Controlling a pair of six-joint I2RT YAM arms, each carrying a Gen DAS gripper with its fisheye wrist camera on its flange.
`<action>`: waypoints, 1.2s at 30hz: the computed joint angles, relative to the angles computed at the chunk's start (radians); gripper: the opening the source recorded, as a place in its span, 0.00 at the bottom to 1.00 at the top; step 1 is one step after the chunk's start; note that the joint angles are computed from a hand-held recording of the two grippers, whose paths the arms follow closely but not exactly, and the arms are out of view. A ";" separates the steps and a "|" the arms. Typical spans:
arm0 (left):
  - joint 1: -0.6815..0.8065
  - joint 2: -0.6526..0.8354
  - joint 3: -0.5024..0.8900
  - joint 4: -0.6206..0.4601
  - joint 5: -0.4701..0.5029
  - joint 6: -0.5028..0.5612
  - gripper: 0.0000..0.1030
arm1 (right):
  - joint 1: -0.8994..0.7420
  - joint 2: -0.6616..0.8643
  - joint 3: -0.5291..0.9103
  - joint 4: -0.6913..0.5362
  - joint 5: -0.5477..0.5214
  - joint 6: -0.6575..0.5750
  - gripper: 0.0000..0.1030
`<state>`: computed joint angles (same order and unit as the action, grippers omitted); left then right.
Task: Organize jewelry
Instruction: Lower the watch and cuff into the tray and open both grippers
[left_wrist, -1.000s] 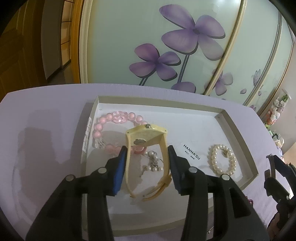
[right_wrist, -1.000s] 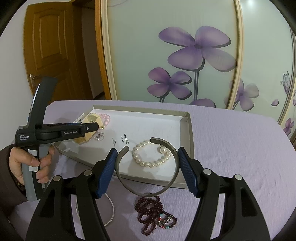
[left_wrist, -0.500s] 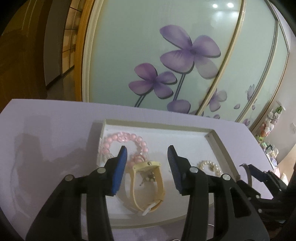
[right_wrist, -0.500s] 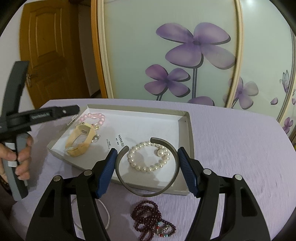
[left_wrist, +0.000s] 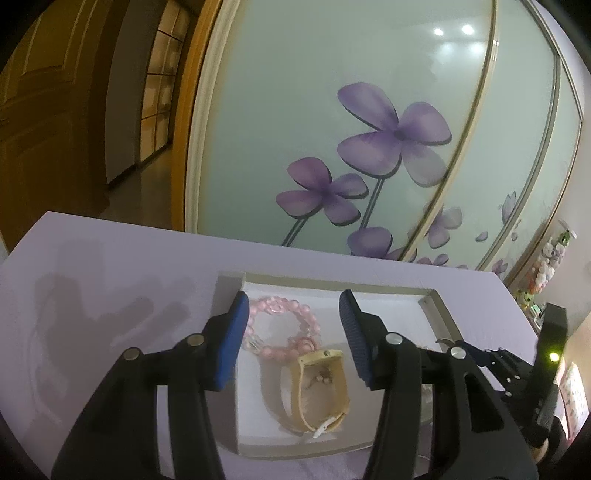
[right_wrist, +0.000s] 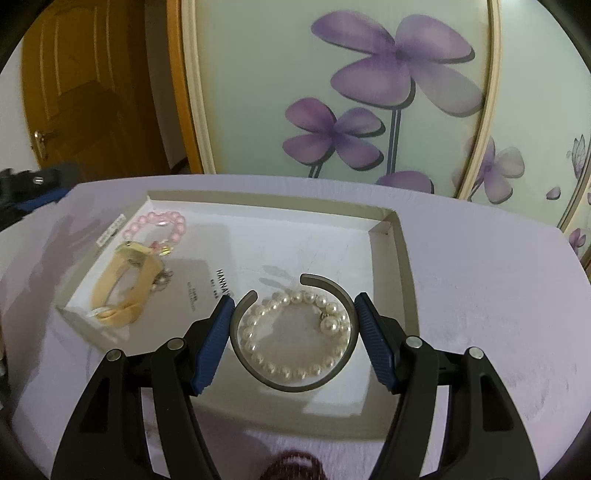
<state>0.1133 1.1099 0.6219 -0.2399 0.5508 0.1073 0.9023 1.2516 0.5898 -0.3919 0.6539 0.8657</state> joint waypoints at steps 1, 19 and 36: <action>0.003 0.002 0.001 0.002 0.001 -0.001 0.50 | -0.013 0.010 0.003 0.009 -0.006 -0.010 0.66; -0.001 0.010 0.005 0.012 0.004 0.004 0.50 | -0.130 0.119 0.066 0.055 -0.061 -0.099 0.66; -0.021 -0.002 0.006 0.007 -0.011 0.007 0.50 | -0.065 0.055 0.051 -0.017 -0.009 -0.025 0.75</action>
<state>0.0918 1.1076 0.6277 -0.2329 0.5398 0.1139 0.8375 1.3064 0.6410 -0.4090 0.6446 0.8412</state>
